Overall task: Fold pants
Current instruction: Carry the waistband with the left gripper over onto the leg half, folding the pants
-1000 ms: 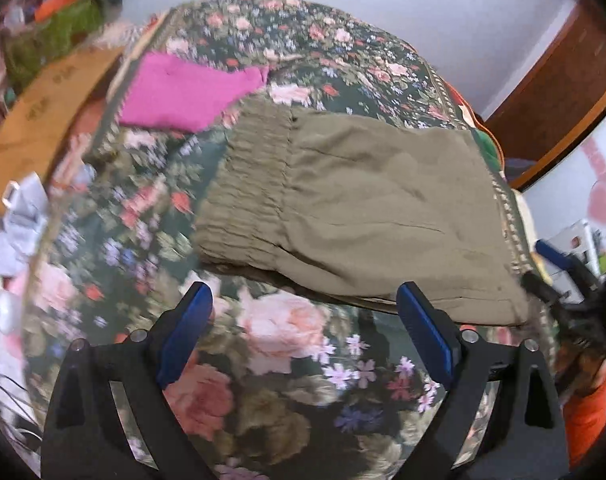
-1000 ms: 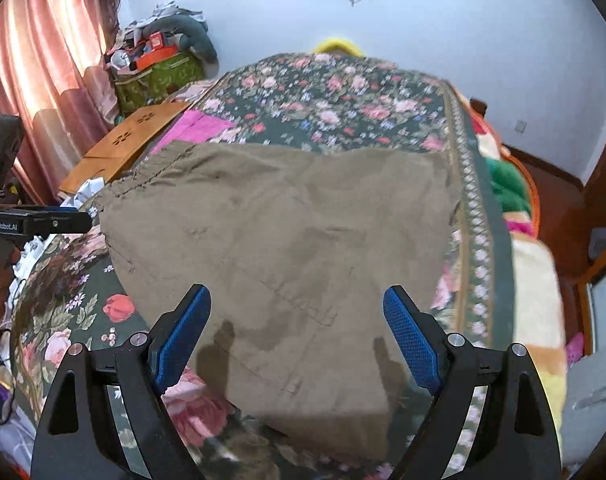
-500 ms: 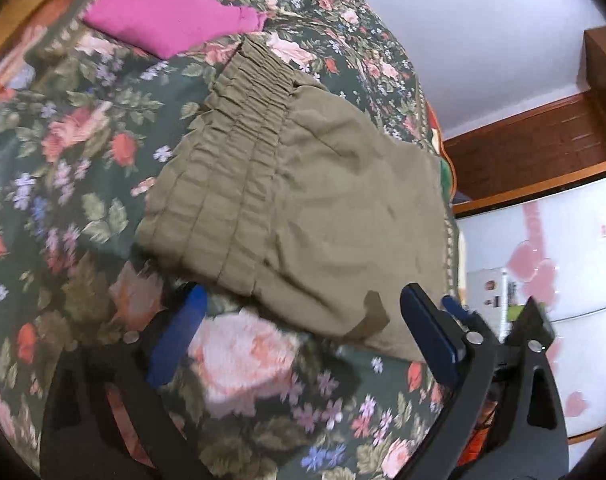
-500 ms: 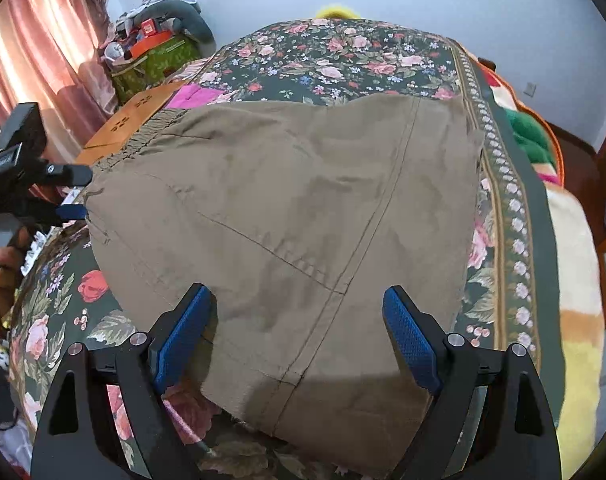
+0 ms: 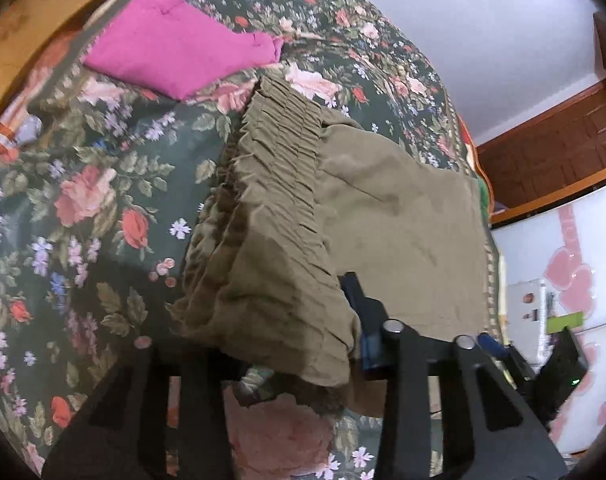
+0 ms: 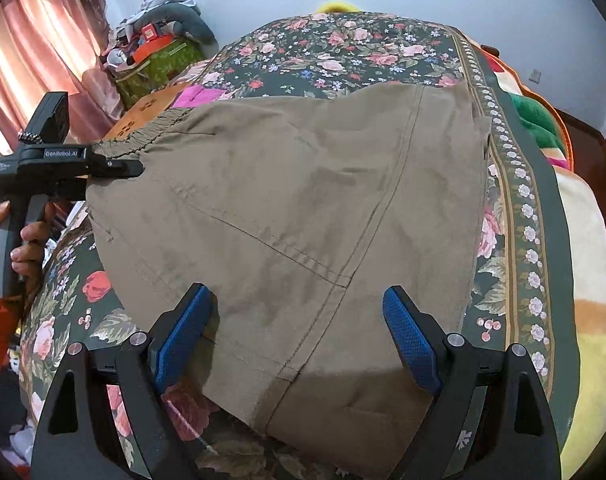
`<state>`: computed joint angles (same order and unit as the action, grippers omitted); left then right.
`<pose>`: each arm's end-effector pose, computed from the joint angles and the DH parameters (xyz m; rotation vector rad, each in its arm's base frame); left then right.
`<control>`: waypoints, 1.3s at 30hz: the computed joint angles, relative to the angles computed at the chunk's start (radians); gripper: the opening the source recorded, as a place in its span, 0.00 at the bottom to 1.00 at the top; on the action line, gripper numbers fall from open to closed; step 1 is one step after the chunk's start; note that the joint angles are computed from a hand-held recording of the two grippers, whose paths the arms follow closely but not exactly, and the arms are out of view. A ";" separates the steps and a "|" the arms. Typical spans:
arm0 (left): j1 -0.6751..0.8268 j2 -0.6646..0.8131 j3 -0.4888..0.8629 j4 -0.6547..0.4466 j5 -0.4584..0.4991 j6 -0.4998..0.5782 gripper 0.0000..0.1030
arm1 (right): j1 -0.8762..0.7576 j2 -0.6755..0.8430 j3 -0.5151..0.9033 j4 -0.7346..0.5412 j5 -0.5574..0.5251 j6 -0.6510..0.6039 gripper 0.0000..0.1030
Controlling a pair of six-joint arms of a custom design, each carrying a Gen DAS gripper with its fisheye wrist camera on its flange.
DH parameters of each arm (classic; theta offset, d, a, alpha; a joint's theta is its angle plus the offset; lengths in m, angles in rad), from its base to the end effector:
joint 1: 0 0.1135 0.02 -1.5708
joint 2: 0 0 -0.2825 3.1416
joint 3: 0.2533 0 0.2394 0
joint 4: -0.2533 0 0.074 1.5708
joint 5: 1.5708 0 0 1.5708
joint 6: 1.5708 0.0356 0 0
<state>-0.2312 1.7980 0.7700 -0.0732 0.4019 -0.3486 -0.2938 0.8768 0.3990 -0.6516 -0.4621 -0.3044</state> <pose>0.2918 -0.0830 0.1261 -0.0272 2.7213 -0.7165 0.1175 -0.0190 0.1816 -0.1487 2.5596 0.4063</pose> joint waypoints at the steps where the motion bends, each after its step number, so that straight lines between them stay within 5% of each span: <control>1: -0.024 -0.026 -0.014 0.001 -0.056 0.010 0.33 | -0.014 0.006 0.005 -0.008 -0.012 -0.012 0.83; 6: -0.107 -0.218 -0.119 -0.013 -0.293 0.063 0.32 | -0.142 0.006 0.036 -0.087 -0.083 -0.101 0.83; 13: -0.272 -0.474 -0.216 -0.110 -0.747 0.143 0.31 | -0.194 -0.024 0.041 -0.133 -0.063 -0.164 0.84; 19: -0.352 -0.497 -0.171 -0.147 -0.875 0.137 0.29 | -0.148 -0.071 0.021 -0.129 -0.040 -0.124 0.83; 26: -0.496 -0.491 -0.063 -0.169 -0.941 0.126 0.29 | -0.168 -0.056 0.015 -0.140 -0.058 -0.143 0.83; 32: -0.598 -0.413 0.042 -0.148 -0.907 0.143 0.25 | -0.158 -0.071 0.009 -0.130 -0.053 -0.141 0.83; 36: -0.635 -0.341 0.116 -0.156 -0.833 0.125 0.23 | -0.155 -0.083 0.009 -0.132 -0.049 -0.153 0.83; 39: -0.629 -0.285 0.169 -0.173 -0.693 0.089 0.23 | -0.168 -0.074 0.009 -0.132 -0.061 -0.164 0.83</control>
